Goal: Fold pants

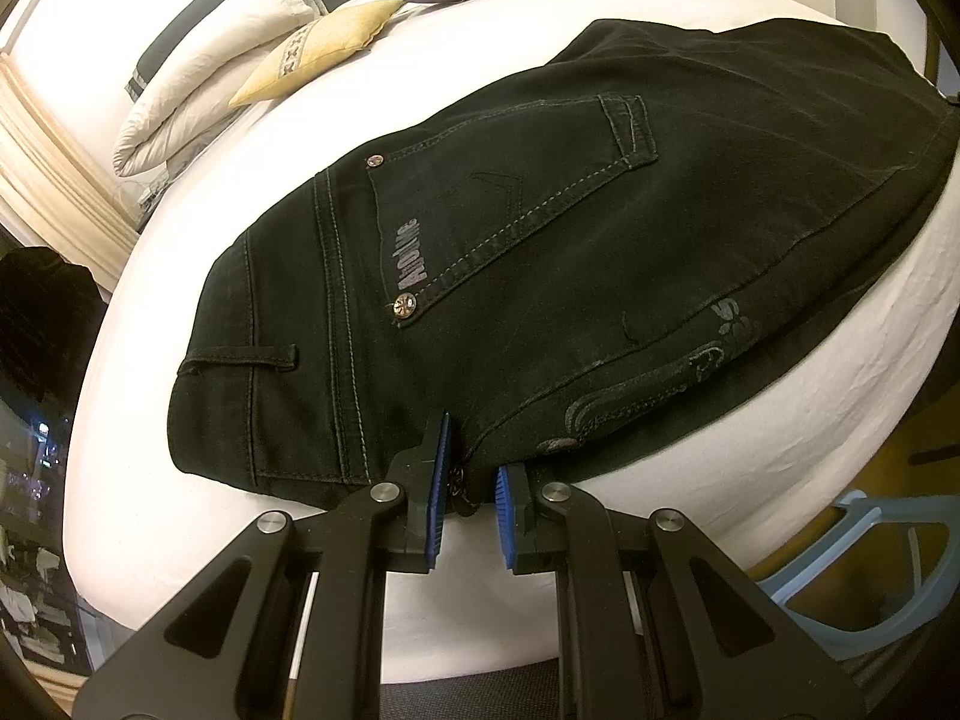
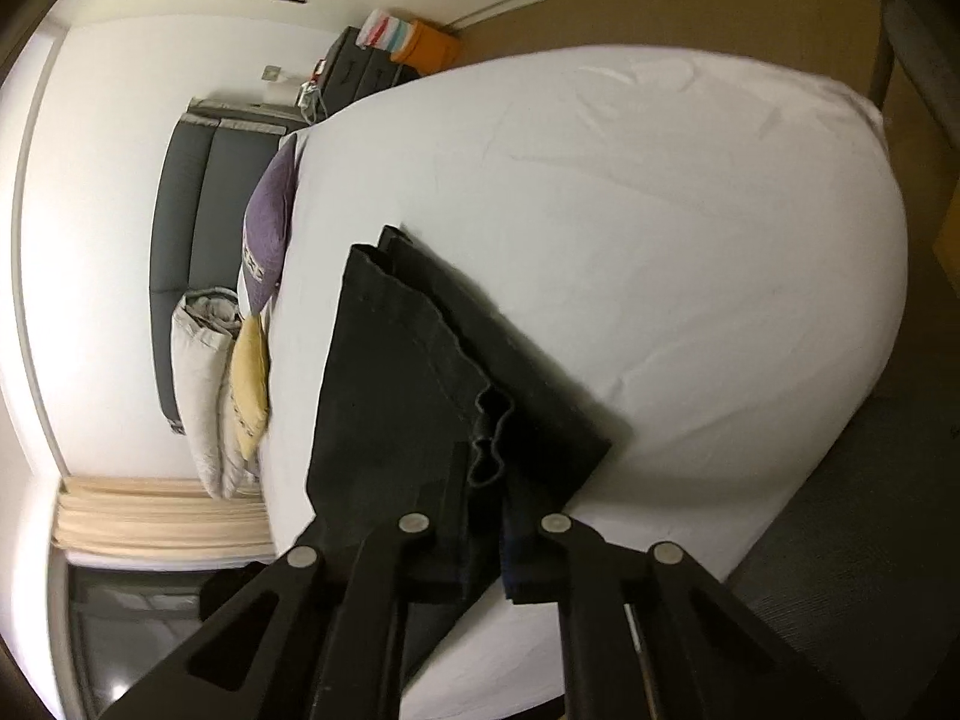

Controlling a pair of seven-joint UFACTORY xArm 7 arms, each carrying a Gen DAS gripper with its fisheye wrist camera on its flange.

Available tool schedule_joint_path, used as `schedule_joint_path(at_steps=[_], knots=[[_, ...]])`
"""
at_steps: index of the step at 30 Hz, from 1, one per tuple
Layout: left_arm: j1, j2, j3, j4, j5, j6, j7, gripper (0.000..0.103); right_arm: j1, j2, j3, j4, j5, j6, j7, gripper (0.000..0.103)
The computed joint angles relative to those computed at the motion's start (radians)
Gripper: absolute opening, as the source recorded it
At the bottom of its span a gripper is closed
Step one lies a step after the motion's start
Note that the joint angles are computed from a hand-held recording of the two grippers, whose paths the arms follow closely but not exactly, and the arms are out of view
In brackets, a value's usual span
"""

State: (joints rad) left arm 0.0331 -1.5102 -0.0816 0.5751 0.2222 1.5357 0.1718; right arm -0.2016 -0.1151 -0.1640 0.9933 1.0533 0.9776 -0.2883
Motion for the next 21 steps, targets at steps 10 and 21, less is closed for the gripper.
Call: schedule_joint_path(at_steps=[10, 21], knots=[[-0.004, 0.026, -0.024, 0.005, -0.010, -0.015, -0.019, 0.013, 0.014, -0.021, -0.009, 0.002, -0.017, -0.069, -0.041, 0.008], [-0.011, 0.006, -0.005, 0.005, -0.003, 0.003, 0.003, 0.013, -0.003, -0.002, -0.004, -0.018, -0.018, -0.051, -0.072, 0.006]])
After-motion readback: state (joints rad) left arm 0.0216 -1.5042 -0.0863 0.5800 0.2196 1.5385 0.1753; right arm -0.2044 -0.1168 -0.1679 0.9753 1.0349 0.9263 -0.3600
